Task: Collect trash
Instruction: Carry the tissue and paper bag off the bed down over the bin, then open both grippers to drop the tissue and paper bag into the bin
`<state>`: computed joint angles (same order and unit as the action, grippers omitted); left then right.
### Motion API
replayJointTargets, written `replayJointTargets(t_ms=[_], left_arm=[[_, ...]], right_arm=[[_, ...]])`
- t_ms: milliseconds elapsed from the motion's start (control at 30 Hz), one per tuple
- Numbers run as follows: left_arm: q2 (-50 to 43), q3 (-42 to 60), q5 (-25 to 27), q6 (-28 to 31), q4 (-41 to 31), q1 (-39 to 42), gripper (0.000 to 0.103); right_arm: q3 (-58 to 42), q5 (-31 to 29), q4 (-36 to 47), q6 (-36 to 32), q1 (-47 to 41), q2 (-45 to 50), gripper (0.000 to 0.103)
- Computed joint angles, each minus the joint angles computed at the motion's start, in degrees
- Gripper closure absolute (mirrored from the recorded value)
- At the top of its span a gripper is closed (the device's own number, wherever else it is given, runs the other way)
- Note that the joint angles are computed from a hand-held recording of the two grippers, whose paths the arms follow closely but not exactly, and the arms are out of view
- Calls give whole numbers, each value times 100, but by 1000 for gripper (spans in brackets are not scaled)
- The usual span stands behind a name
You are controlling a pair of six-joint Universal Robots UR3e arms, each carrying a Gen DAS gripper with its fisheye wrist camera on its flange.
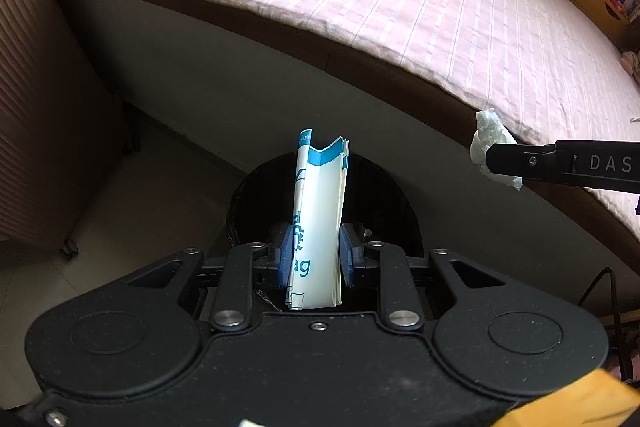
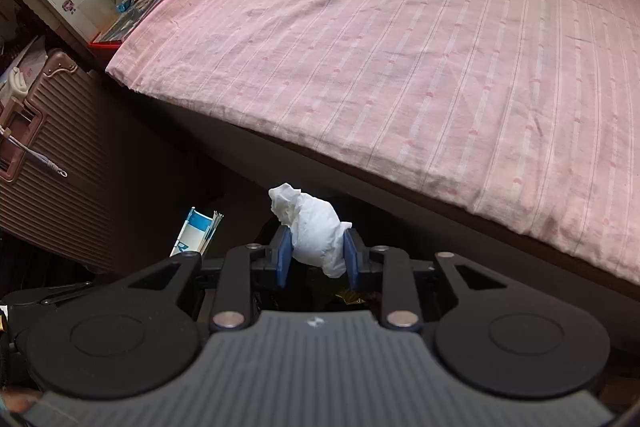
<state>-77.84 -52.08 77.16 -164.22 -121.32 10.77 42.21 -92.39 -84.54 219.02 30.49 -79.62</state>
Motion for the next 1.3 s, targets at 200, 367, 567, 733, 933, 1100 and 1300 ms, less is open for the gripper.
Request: replayJointTargets(t_ms=[200, 367, 567, 733, 933, 1100, 1300], left_arm=[[-101, -337, 110, -171, 284, -229, 78], [-225, -675, 140, -272, 636, -349, 77], [-390, -1059, 128, -402, 1020, -429, 74], [-430, -1308, 122, -471, 1238, -482, 70], [-496, -1417, 184, -763, 1379, -551, 53], [-499, -1410, 245, -854, 1473, -612, 45], [-556, -1228, 309, -916, 1569, -676, 37]], right_arm=[[239, 153, -65, -44, -68, -1, 68], [524, 269, -237, -89, -156, -11, 68], [841, 406, -374, -91, -262, -21, 67], [1026, 533, -461, -139, -363, -29, 65], [1154, 624, -634, -206, -444, -49, 46], [1094, 661, -634, -235, -493, -32, 43], [1136, 662, -626, -237, -555, -148, 41]])
